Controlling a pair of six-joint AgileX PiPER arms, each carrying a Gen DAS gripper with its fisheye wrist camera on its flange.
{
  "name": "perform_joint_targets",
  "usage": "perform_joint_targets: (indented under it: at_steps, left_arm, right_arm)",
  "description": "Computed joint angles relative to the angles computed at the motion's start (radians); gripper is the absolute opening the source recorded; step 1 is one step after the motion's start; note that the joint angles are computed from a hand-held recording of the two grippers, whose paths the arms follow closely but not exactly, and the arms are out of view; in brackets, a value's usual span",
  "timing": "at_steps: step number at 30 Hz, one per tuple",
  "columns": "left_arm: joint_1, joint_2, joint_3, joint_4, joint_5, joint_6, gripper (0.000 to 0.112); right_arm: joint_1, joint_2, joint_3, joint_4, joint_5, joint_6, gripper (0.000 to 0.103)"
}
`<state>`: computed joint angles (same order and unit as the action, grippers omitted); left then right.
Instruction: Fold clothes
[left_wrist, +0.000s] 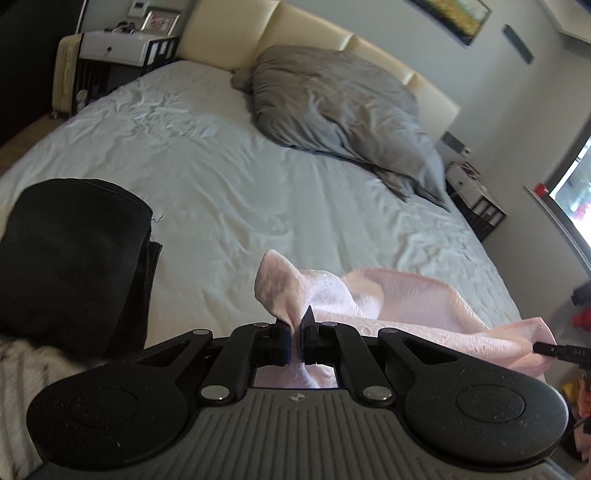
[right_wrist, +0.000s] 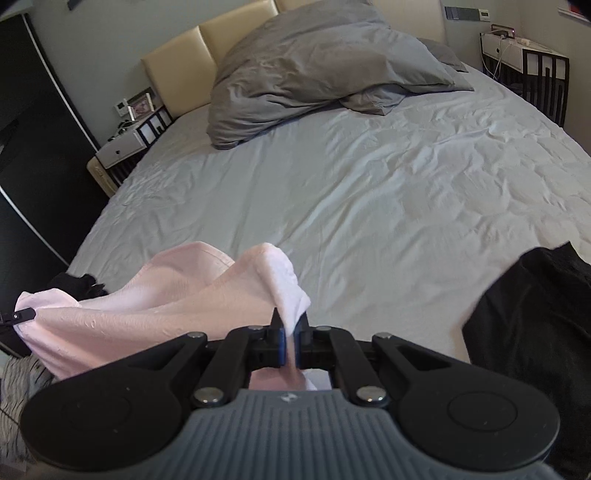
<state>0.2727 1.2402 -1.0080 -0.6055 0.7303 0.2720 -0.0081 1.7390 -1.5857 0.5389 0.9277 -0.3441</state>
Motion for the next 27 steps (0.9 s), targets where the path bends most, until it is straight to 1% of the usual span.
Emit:
perform_joint_targets:
  at_steps: [3, 7, 11, 12, 13, 15, 17, 19, 20, 22, 23, 25, 26, 27]
  left_arm:
    - [0.051, -0.143, 0.051, -0.01, 0.113, 0.047, 0.003]
    - [0.117, -0.307, 0.127, -0.012, 0.266, 0.102, 0.003]
    - [0.189, -0.435, 0.21, -0.008, 0.414, 0.16, 0.003]
    - [0.204, -0.46, 0.233, 0.001, 0.449, 0.173, 0.003]
    - [0.193, -0.482, 0.258, 0.026, 0.466, 0.172, 0.003]
    - [0.089, -0.506, 0.312, 0.111, 0.444, 0.112, 0.003]
    - [-0.041, -0.52, 0.373, 0.203, 0.402, 0.013, 0.003]
    - [-0.222, -0.514, 0.426, 0.32, 0.333, -0.145, 0.003]
    - [-0.283, -0.502, 0.448, 0.359, 0.302, -0.194, 0.003]
    - [-0.353, -0.474, 0.479, 0.402, 0.272, -0.249, 0.003]
    - [-0.368, -0.471, 0.489, 0.415, 0.265, -0.265, 0.003]
    - [-0.352, -0.469, 0.495, 0.405, 0.28, -0.24, 0.006]
    - [-0.346, -0.475, 0.491, 0.408, 0.292, -0.23, 0.012]
    - [-0.34, -0.48, 0.487, 0.41, 0.306, -0.219, 0.022]
  right_arm:
    - [-0.063, -0.144, 0.153, 0.063, 0.034, -0.083, 0.006]
    - [-0.176, -0.324, 0.353, 0.133, 0.113, -0.202, 0.006]
    - [-0.285, -0.437, 0.514, 0.138, 0.202, -0.291, 0.006]
    - [-0.288, -0.449, 0.55, 0.123, 0.202, -0.301, 0.006]
    - [-0.289, -0.459, 0.586, 0.106, 0.198, -0.31, 0.006]
    - [-0.289, -0.476, 0.657, 0.072, 0.187, -0.326, 0.006]
    - [-0.288, -0.49, 0.727, 0.037, 0.172, -0.339, 0.006]
    - [-0.252, -0.486, 0.781, -0.002, 0.126, -0.332, 0.006]
    - [-0.232, -0.481, 0.807, -0.022, 0.1, -0.325, 0.006]
    - [-0.204, -0.466, 0.836, -0.044, 0.076, -0.323, 0.01]
    - [-0.186, -0.466, 0.849, -0.057, 0.057, -0.315, 0.01]
    - [-0.175, -0.469, 0.859, -0.069, 0.053, -0.324, 0.012]
    - [-0.173, -0.475, 0.861, -0.071, 0.054, -0.328, 0.017]
    - [-0.167, -0.49, 0.862, -0.079, 0.052, -0.324, 0.039]
